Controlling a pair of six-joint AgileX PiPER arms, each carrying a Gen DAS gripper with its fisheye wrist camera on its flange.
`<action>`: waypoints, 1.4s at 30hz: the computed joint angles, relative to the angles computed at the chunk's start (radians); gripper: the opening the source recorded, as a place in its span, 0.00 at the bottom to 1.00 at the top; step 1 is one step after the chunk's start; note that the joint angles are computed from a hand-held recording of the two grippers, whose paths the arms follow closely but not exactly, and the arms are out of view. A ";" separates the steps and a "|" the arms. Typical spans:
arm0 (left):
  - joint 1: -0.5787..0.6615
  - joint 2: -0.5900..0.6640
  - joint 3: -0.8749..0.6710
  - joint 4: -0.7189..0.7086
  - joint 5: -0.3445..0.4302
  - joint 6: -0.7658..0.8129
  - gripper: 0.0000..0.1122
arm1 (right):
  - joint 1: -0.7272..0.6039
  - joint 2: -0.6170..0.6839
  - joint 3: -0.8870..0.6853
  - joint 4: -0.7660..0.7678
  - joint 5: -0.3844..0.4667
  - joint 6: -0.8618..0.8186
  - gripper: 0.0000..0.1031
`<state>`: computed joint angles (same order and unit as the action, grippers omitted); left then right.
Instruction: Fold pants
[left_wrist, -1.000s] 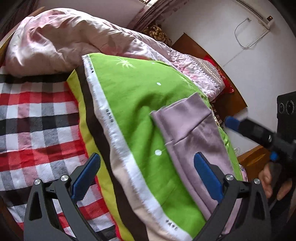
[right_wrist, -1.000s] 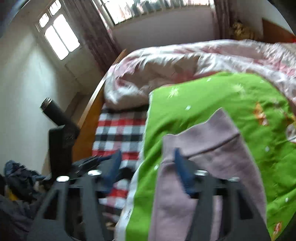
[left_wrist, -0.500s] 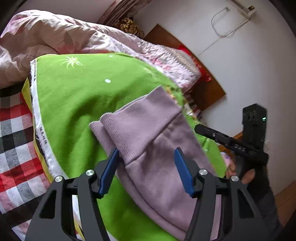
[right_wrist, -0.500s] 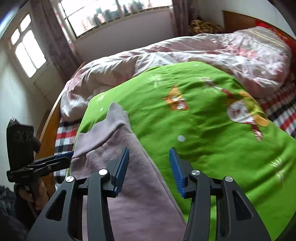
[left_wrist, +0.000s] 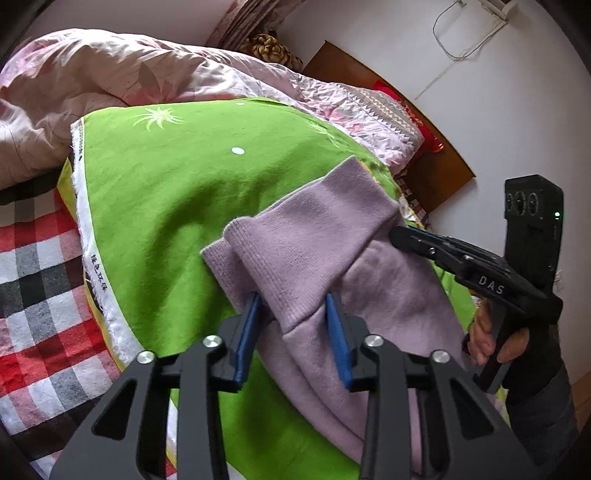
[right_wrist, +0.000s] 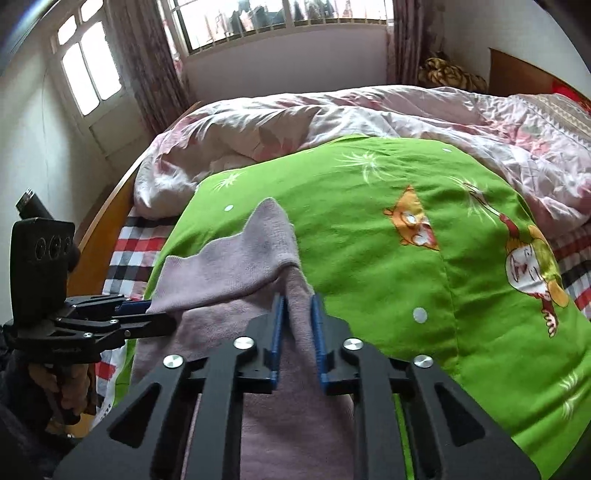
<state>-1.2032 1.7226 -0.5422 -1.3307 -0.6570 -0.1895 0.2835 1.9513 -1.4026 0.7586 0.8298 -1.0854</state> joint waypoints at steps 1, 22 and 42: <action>-0.006 -0.001 -0.004 -0.026 -0.008 0.014 0.22 | 0.002 -0.007 0.015 0.008 -0.013 -0.010 0.09; -0.109 -0.151 0.052 -0.286 -0.121 0.174 0.74 | -0.026 -0.164 0.126 -0.010 0.000 0.079 0.59; -0.168 -0.137 -0.088 -0.280 -0.006 0.428 0.65 | -0.279 -1.042 0.862 -0.152 0.229 -0.244 0.14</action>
<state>-1.3714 1.5851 -0.6306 -1.6106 -0.6628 0.2380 0.0043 0.9089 -0.5408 0.6062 1.0592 -1.3299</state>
